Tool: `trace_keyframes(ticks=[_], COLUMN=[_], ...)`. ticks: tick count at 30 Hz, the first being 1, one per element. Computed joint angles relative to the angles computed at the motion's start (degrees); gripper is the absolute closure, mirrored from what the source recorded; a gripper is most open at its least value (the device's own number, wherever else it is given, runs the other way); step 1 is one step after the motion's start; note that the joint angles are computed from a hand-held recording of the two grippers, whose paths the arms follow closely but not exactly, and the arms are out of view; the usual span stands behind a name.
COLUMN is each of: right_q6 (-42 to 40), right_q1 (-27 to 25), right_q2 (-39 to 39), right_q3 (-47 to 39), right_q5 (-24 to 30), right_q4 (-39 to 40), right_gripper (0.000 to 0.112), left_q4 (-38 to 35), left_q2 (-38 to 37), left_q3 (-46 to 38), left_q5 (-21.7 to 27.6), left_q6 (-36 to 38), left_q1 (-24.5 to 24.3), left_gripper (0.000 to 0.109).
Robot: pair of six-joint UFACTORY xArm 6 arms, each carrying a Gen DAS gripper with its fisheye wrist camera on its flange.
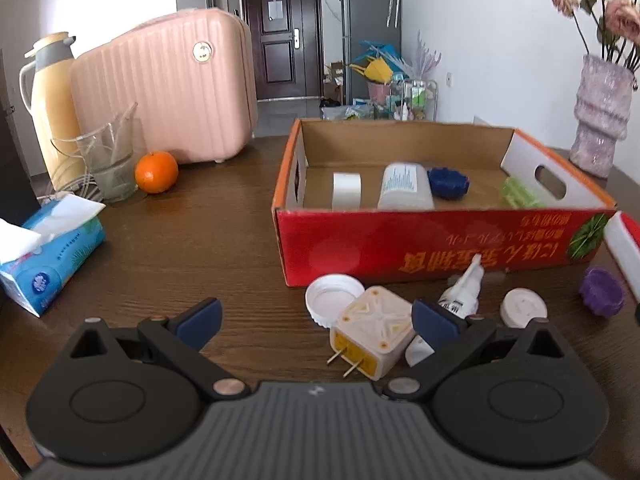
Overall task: Organize rigid objects
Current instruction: 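Grasp the white plug adapter with the left gripper while the right gripper holds the brush, then carry the plug adapter and red lint brush with both grippers into the cardboard box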
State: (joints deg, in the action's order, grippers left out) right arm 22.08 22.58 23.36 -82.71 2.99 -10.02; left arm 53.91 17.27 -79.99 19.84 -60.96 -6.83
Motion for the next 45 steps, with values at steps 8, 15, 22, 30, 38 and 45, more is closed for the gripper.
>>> trace_keyframes(ticks=[8,15,22,30,38,45], right_q6=[3.22,3.96,5.17,9.64,11.19,11.71], right_q1=[-0.43,-0.39,-0.45,-0.77,-0.98,-1.12], right_q2=[-0.08,-0.44,-0.42,-0.39,-0.43,-0.82], right_q3=[1.17,1.87,1.83,1.74,1.78,2.35], right_q5=[-2.16,-2.72,-2.58,-2.46,-2.72,-3.44], right_q4=[-3.04,-3.28,-4.78,-10.35,-11.91,-12.39], right_gripper=[0.058,0.058,0.058,0.058,0.058,0.057], left_q4=[-2.19,-9.22,-15.91,-8.95,-7.30,-13.21], left_q2=[1.17,1.64,2.72,0.43,-3.49,-6.54], left_q3=[0.06,0.80,0.78,3.36,7.63,11.03], left_q5=[-4.22,-5.50,-5.15,-7.24,-9.52,-9.68], left_q6=[1.96,10.79,18.51,12.87,9.98,12.41], left_q1=[1.15,0.25,-0.54,-0.65,-0.60,-0.62], left_gripper=[0.010,0.034,0.064,0.069,0.069,0.069])
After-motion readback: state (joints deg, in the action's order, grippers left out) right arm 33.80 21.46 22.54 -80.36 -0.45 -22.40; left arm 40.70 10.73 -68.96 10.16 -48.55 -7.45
